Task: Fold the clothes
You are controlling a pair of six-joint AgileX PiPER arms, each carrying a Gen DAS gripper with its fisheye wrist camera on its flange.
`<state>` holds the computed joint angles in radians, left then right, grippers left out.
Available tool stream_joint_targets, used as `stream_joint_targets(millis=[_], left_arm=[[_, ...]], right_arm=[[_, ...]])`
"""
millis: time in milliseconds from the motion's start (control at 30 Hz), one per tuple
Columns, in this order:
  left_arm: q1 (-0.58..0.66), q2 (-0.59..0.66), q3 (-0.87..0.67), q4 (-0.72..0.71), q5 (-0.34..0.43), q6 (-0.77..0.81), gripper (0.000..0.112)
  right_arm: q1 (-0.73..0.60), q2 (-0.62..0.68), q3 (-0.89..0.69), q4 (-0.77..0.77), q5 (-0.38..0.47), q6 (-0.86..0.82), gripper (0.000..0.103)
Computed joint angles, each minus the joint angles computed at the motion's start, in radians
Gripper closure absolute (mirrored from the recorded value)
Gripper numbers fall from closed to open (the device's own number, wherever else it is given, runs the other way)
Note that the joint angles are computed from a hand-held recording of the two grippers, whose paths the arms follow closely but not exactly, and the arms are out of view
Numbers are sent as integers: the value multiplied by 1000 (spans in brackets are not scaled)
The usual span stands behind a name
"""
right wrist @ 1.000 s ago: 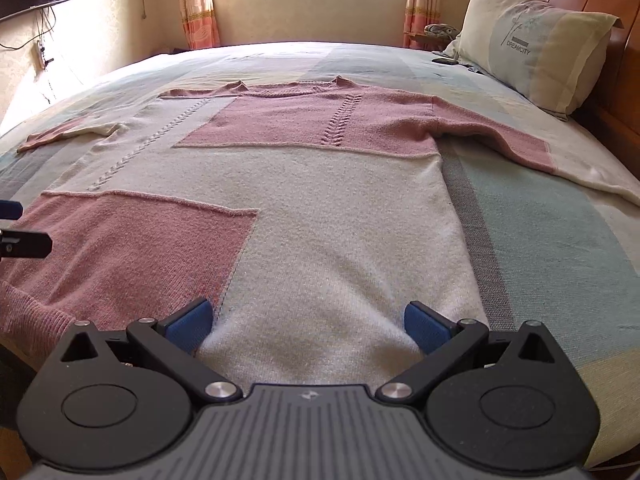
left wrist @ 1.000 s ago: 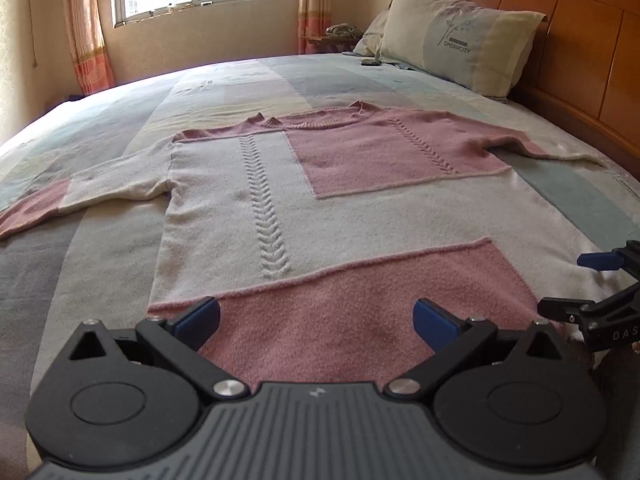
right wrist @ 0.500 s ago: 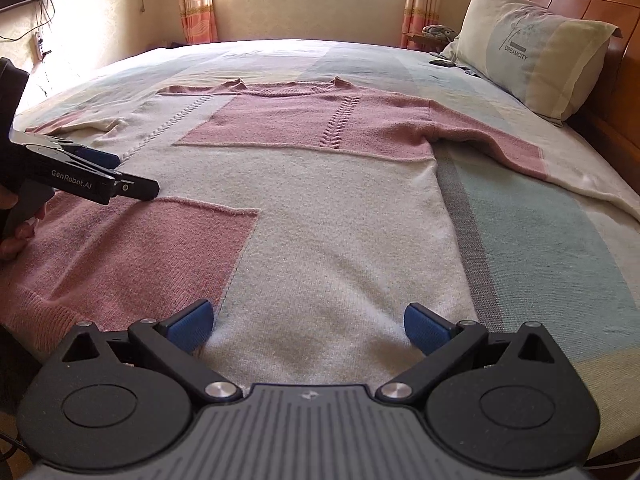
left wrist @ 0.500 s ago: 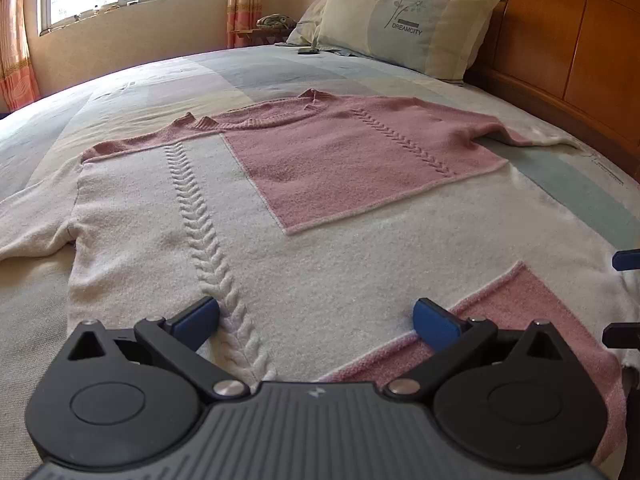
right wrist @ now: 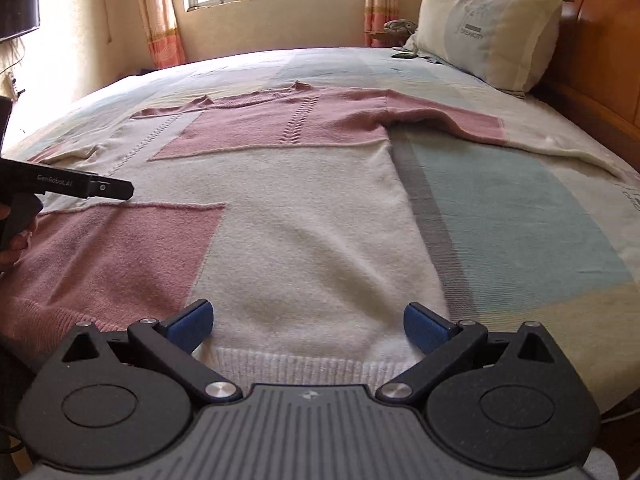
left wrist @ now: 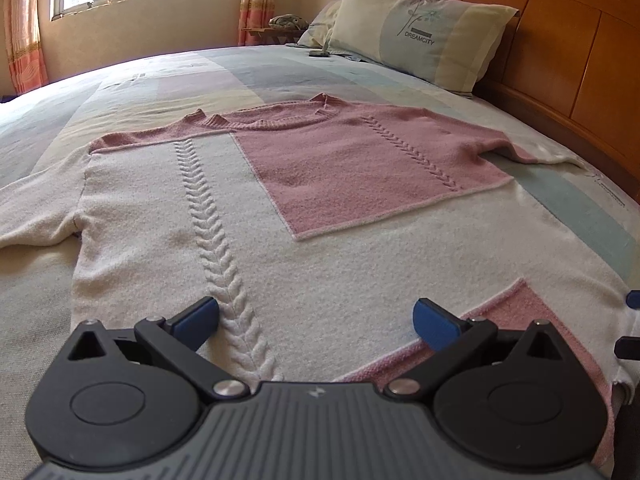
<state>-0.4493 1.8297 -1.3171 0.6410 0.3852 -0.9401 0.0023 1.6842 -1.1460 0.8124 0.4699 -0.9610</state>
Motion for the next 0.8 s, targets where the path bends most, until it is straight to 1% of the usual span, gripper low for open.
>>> stream_joint_targets(millis=[33,67,100,133,167,200,233,267,333,400,467,500,533,567,633,700,800], left_arm=[[2,-4,4,-10,-9,5,10],[4,-9,10,-21,-22,11,10],[7,-15,16,-32,-34,18,10],[9,-20,22,-45,-46,25,10],[12,-24,28,-61,-56,42,10],[13,-26,33,-76,-62,59,10],[11,-29,38,-78,-59,64,10],[10,-31,43,-69,-55,58,10],[7,-39,57,-47,-48,38,10],[14,-53,79,-13,-57,1,10],[25,-65,94,16,-67,-42,10],[32,-69,98,23,-73,-58,10],[39,-74,103,29,-79,-75,10],[45,-78,108,39,-86,-94,10],[46,-81,113,83,-83,-148,10],[43,-83,117,140,-72,-208,10],[37,-84,119,194,-57,-258,10]], right_arm=[[-5,-3,-8,-28,2,50,0],[-1,-14,-8,-18,1,60,0],[13,-31,6,14,-29,31,0],[28,-41,16,66,-48,-39,0],[40,-39,13,119,-47,-113,0],[54,-24,-3,139,-40,-147,0],[69,-5,-24,124,-36,-141,0],[79,28,-53,76,-36,-95,0],[98,90,-121,-75,-28,66,0],[82,136,-152,-132,-65,186,0],[63,147,-191,-190,-65,369,0],[70,144,-214,-232,-51,457,0],[78,138,-227,-249,-45,505,0],[101,125,-226,-260,-52,513,0],[154,110,-229,-220,-51,420,0],[222,108,-229,-233,-70,368,0],[317,146,-263,-366,-77,452,0]])
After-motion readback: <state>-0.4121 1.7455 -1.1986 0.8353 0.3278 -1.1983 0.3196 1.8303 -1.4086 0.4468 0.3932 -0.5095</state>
